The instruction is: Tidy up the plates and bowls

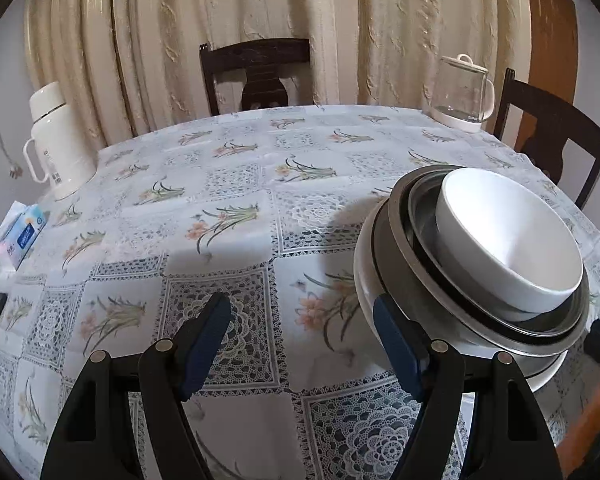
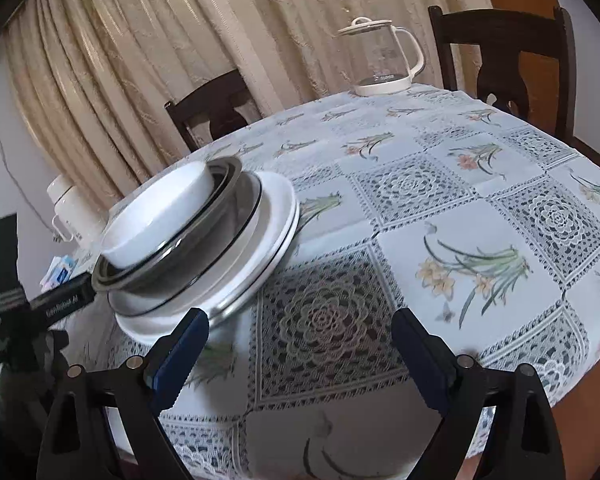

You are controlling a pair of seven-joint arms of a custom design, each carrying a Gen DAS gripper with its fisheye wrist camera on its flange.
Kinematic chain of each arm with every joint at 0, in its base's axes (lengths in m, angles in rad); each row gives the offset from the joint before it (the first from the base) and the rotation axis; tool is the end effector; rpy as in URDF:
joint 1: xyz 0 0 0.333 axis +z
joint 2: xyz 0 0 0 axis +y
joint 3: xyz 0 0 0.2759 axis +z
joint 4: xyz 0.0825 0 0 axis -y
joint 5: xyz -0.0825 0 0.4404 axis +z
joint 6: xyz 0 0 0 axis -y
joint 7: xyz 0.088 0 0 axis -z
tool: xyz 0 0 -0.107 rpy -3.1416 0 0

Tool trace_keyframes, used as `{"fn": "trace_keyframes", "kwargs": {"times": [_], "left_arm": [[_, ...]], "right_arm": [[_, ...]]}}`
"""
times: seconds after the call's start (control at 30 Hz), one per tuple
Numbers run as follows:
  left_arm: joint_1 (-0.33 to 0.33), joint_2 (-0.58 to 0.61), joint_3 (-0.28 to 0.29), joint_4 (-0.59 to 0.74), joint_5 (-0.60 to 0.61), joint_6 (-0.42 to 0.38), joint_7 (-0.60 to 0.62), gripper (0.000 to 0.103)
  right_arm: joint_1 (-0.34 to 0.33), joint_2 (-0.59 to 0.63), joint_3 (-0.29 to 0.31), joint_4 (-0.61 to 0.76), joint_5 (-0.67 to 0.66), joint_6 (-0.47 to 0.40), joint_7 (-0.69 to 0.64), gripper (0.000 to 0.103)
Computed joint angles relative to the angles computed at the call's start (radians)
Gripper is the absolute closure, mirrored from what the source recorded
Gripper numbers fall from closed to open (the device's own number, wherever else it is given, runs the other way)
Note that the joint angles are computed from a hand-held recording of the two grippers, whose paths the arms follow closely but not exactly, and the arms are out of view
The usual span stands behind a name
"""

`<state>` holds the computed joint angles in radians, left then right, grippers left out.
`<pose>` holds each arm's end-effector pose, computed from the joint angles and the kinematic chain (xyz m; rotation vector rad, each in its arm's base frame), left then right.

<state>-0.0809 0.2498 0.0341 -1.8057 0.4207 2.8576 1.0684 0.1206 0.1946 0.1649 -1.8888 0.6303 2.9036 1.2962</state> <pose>0.7102 -0.0571 0.4323 -1.7922 1.6287 -0.7050 0.6743 0.1556 0.4255 -1.6034 1.6190 -0.3077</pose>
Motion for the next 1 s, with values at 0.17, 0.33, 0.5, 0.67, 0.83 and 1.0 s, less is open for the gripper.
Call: {"fn": "trace_keyframes", "kwargs": {"times": [0.17, 0.33, 0.5, 0.67, 0.83, 1.0], "left_arm": [[-0.011, 0.006, 0.011, 0.011, 0.028, -0.007, -0.021, 0.028], [-0.035, 0.007, 0.033, 0.021, 0.109, 0.005, -0.082, 0.028], [-0.017, -0.002, 0.010, 0.011, 0.101, 0.002, -0.060, 0.028], [0.008, -0.049, -0.016, -0.058, 0.028, 0.004, -0.033, 0.028], [0.015, -0.130, -0.024, -0.169, 0.068, 0.024, -0.073, 0.022], [0.027, -0.193, -0.026, -0.236, 0.325, 0.062, -0.295, 0.016]], "right_arm": [[-0.004, 0.007, 0.001, 0.009, 0.005, 0.015, 0.020, 0.008], [-0.008, 0.008, 0.001, 0.006, -0.009, 0.024, 0.052, 0.008], [-0.014, -0.001, 0.004, -0.004, -0.007, 0.033, 0.057, 0.008], [0.003, -0.020, -0.015, -0.037, -0.083, 0.061, 0.089, 0.007], [0.010, -0.026, -0.024, -0.054, -0.157, 0.030, 0.109, 0.005], [0.072, -0.060, -0.073, -0.125, -0.329, 0.176, 0.242, 0.000]]}}
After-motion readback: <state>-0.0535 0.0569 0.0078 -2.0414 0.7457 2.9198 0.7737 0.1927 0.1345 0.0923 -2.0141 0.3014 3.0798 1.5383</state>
